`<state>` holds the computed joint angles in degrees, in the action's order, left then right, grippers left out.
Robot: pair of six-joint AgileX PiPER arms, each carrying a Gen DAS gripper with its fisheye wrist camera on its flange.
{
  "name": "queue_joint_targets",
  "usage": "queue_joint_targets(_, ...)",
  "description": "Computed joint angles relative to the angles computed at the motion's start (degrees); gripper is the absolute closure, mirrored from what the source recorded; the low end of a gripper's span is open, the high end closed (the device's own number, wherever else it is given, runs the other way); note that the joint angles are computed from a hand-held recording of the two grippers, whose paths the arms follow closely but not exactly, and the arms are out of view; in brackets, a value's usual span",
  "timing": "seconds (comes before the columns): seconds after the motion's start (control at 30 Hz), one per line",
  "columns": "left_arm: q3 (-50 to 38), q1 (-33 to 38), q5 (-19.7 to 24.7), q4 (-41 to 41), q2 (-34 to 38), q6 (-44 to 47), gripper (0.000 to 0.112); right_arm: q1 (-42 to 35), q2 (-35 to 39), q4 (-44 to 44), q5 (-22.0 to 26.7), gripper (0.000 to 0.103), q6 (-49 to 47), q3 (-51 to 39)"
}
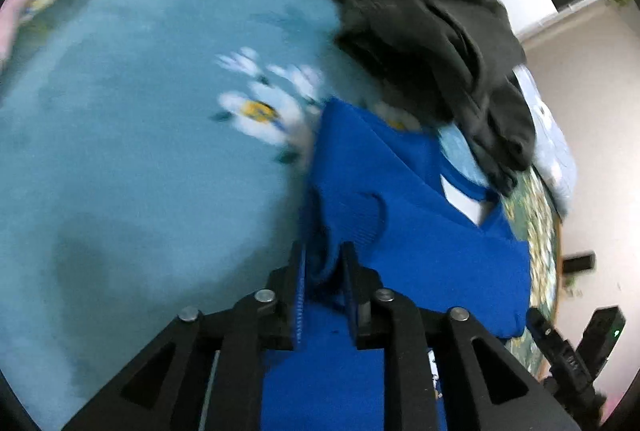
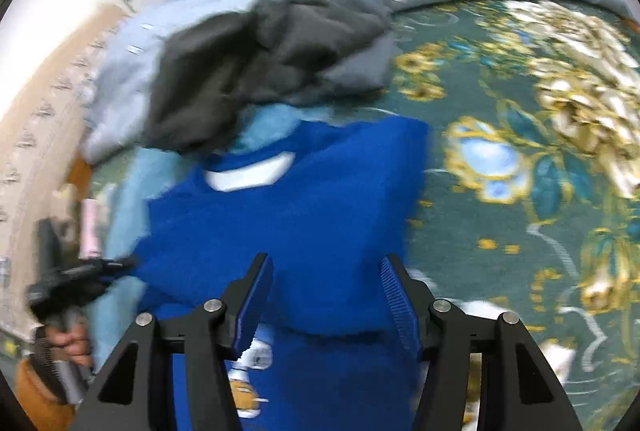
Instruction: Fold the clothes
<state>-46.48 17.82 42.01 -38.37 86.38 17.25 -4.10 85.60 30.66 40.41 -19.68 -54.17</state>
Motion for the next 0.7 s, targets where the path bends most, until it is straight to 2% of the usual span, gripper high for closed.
queue_joint_targets(0.1, 0.7, -0.3, -2.0, 8.3, -5.0, -6.3, 0.091, -2.9, -0.6, -0.5, -0.1, 0.043, -0.3, -1.0)
queue_joint_targets(0.2, -2.1, -5.1, -1.8, 13.1, -6.2, -8.7, 0.09, -2.8, -0.4, 0.0, 0.2, 0.044, 0.1, -3.1)
queue_joint_targets(0.27, -4.1, -10.5, -1.8, 12.9, -5.0, -7.6, 0.088, -1.1, -0.8, 2.4, -0.3, 0.05, -1.7, -3.1)
queue_joint_targets(0.3, -4.6, -12.8, -1.7, 12.6, -4.9, -6.6, 0.084, 0.3, -1.1, 3.4, -0.7, 0.06, -2.8, -2.9)
queue_joint_targets(0.33, -5.1, -15.3, -2.5, 12.1, -4.1, -5.6, 0.082, 1.6, -1.0, 4.2, -0.7, 0.075, -4.1, -2.9)
queue_joint_targets(0.4, -5.2, -18.2, -3.9, 11.3, -2.6, -4.0, 0.082, 4.1, 0.1, 2.2, -0.5, 0.087, -4.6, -2.9)
queue_joint_targets(0.47, -4.6, -18.9, -4.9, 13.3, -0.9, -5.3, 0.082, 4.0, 1.1, 0.8, -1.2, 0.09, -3.8, -2.0)
queue_joint_targets(0.53, -4.0, -18.0, -5.6, 14.9, 1.0, -6.9, 0.082, 3.2, 2.2, -0.3, -2.2, 0.099, -3.0, -1.0)
queue_joint_targets(0.7, -2.4, -15.6, -6.9, 11.8, 4.4, -4.6, 0.083, 4.0, 3.2, -1.0, -4.5, 0.099, -2.7, 0.8)
